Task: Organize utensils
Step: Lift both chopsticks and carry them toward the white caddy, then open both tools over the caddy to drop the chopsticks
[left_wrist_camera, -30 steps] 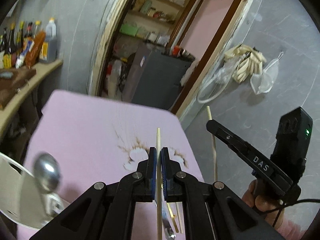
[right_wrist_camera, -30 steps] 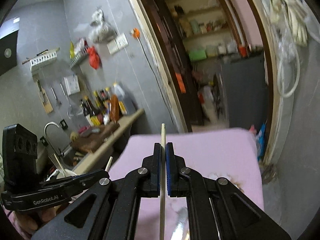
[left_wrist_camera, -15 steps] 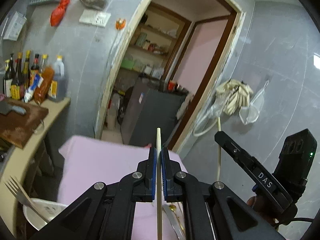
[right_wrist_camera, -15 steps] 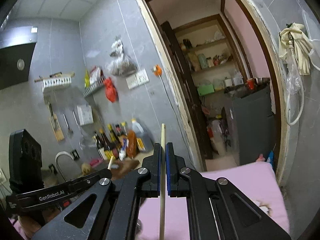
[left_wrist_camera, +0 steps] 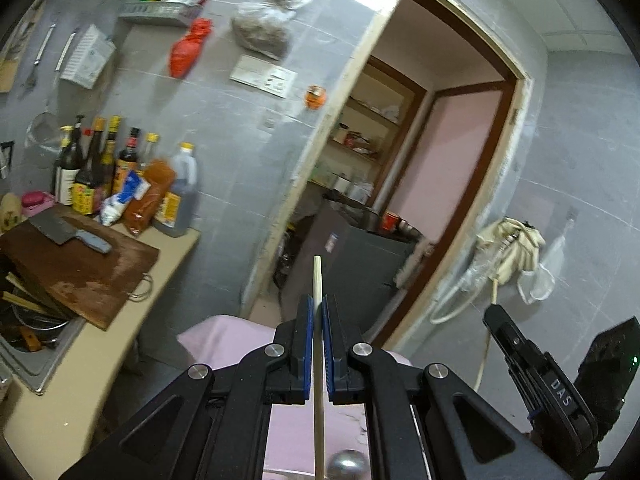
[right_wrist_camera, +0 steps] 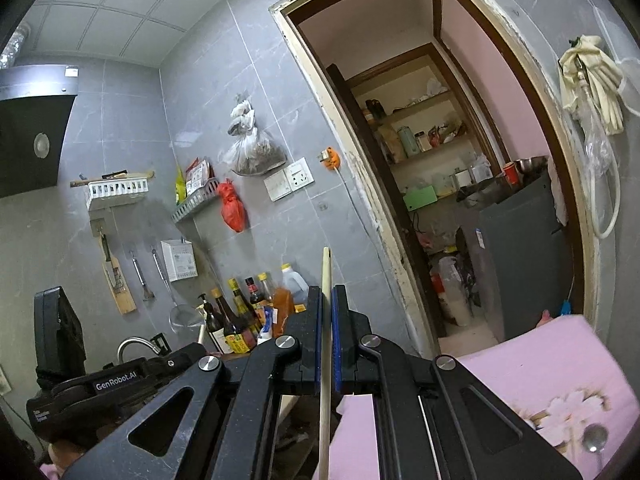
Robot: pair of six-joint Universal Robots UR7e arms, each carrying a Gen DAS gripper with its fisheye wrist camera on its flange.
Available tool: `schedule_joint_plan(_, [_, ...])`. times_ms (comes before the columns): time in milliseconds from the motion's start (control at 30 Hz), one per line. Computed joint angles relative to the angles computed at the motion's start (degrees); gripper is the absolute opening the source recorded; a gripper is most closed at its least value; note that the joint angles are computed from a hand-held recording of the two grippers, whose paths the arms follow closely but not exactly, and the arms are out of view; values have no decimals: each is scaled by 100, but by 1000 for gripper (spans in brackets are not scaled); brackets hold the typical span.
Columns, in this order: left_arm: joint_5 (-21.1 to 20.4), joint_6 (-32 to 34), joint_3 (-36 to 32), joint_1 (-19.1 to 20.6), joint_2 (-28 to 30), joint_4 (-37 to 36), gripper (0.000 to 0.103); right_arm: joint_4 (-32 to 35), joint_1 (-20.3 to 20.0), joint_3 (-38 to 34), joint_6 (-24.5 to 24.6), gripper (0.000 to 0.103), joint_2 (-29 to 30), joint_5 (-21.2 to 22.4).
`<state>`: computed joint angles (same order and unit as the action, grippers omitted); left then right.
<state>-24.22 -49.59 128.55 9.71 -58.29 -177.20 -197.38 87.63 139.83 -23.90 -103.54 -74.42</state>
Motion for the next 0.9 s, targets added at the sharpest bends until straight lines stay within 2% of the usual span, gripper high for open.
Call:
schedule_joint_plan(167, [322,-60,299,46,36,-308,5,-489,-276,208,-167,4,315,289])
schedule_joint_plan(367, [730,54,527,57,272,-835,5,-664,-723,299,-339,4,529,889])
schedule_joint_plan(433, [856,128,564,52,347,-964,5,-735,-932,343,-431,4,604,1206])
schedule_joint_plan(533, [1057,230,623,31,518,-1208,5,-854,-1064,364,-508,4,728,1443])
schedule_joint_plan(733, [1248,-95,735,-48,645,-1012,5,-994,-1234,468,-673,5,838,1768])
schedule_joint_plan(900, [1333,-354,811,-115,662,-838,5,-1136,-1233,570,-743,5,875,1806])
